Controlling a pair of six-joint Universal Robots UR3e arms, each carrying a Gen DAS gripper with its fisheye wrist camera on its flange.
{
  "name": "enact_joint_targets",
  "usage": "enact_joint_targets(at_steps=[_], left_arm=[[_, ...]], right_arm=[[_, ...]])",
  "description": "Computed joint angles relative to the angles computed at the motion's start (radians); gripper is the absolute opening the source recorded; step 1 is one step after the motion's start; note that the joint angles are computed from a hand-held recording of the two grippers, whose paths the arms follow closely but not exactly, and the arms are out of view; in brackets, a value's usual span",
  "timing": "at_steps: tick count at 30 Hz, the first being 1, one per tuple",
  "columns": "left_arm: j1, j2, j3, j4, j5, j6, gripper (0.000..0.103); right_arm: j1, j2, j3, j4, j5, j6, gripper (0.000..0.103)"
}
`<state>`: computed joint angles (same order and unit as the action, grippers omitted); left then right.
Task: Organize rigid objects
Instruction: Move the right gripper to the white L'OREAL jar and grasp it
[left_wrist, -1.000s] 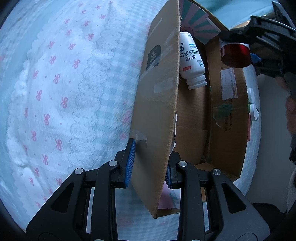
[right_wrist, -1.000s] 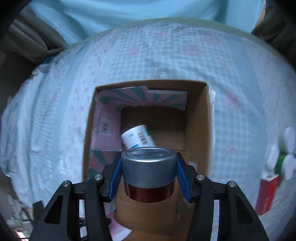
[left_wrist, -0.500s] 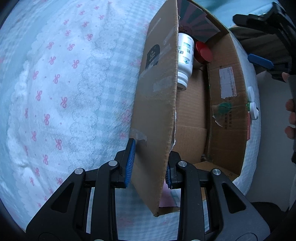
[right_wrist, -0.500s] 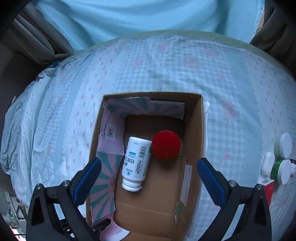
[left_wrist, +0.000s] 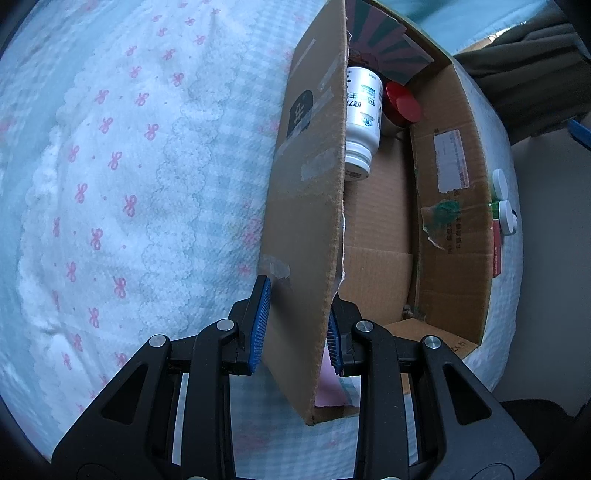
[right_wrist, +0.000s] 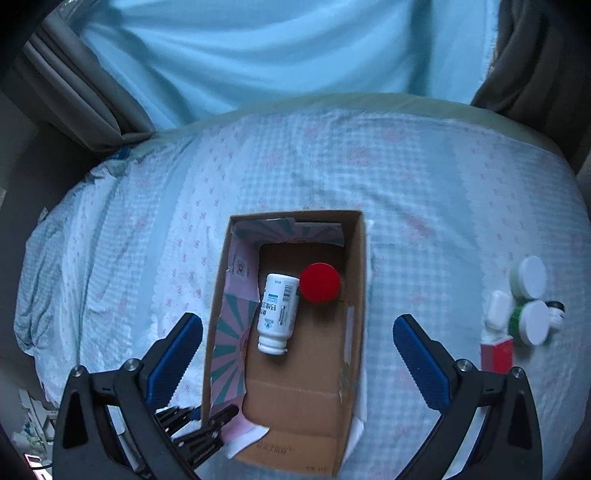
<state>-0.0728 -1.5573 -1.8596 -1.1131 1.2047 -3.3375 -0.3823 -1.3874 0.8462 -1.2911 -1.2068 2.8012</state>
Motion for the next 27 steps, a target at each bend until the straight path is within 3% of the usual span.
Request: enact_joint_targets(at_steps=[6, 16, 22, 27], left_arm=[[-0.018, 0.006, 0.006, 0.001, 0.019, -0.006, 0.025], [-0.037, 0.044, -0.027, 0.031, 0.038, -0.044, 0.025], [-0.055, 0.059, -0.045, 0.055, 0.062, -0.073, 0.025], [-0.075, 0.065, -0.054, 0.073, 0.084, -0.097, 0.025]], right_arm=[[-0.171, -0.104, -0.070, 0.172, 0.040, -0.102, 0.103], [-0.662, -0.163, -0.202, 0.488, 0.108, -0.414, 0.103], [-0.890, -0.136, -0.221, 0.552, 0.090, -0.562, 0.103], [-0.974, -0.098, -0.162, 0.493, 0.062, -0.595, 0.103]])
